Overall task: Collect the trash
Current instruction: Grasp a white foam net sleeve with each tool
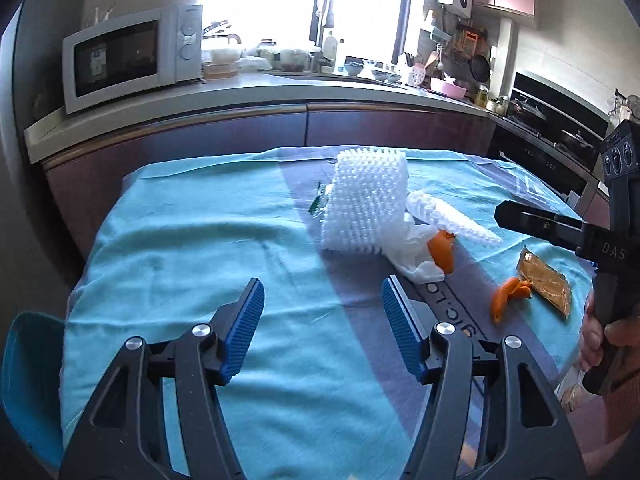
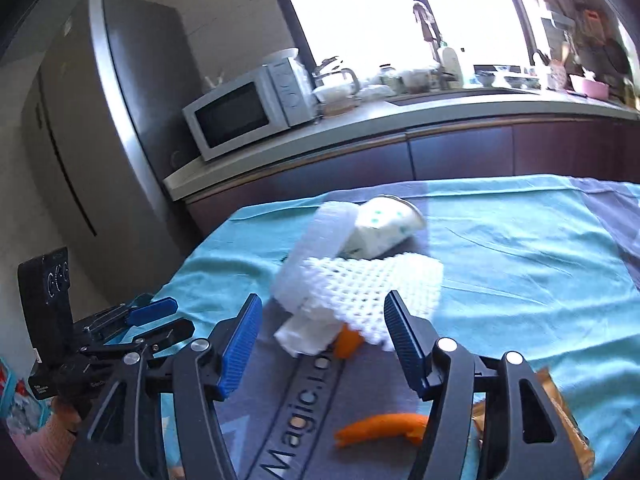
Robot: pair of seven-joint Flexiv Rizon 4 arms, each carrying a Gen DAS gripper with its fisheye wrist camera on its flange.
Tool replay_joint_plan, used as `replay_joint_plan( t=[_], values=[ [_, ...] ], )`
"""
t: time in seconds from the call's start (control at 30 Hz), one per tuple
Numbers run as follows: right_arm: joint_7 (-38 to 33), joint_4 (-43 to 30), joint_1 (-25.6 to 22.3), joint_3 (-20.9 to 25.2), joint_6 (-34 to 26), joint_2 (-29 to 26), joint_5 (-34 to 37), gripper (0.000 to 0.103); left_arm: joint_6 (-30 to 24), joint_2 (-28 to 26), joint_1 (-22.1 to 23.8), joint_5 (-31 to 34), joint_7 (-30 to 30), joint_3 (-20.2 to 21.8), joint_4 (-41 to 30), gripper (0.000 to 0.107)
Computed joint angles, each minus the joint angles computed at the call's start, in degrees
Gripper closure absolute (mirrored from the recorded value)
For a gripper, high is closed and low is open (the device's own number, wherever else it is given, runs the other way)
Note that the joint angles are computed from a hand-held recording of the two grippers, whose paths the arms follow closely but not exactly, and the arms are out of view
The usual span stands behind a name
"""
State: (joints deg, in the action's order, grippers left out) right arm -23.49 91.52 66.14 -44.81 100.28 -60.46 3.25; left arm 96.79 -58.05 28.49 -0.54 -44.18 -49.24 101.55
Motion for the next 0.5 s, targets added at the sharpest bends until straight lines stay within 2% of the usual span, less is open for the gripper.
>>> replay_joint_plan(
  t=[0.07, 0.17, 0.4, 0.5],
  values=[
    [0.57, 0.99, -1.21, 1.54, 1.06, 0.47, 1.04, 0.041, -0.96, 0.21, -2.46, -0.30, 0.34, 0.99, -1.67, 0.044],
    [-0.18, 0.43, -5.58, 6.88, 3.63, 1.34, 1.75, 0.041, -1.88, 0.81, -7.22, -1.36, 1.10, 3.94, -4.66, 0.043],
    [-2.69, -5.09, -14.40, 18.28, 6.31, 1.16, 2.49, 0.041, -5.87, 1.45, -16.61, -6.62, 2.55, 11.25, -11.07, 0.046],
    [-3.51, -6.81, -16.64, 21.46, 6.55, 0.82, 2.76, 0.041, -7.86, 1.55, -19.49, -9.06, 3.26, 14.10, -13.23, 0.049]
  ],
)
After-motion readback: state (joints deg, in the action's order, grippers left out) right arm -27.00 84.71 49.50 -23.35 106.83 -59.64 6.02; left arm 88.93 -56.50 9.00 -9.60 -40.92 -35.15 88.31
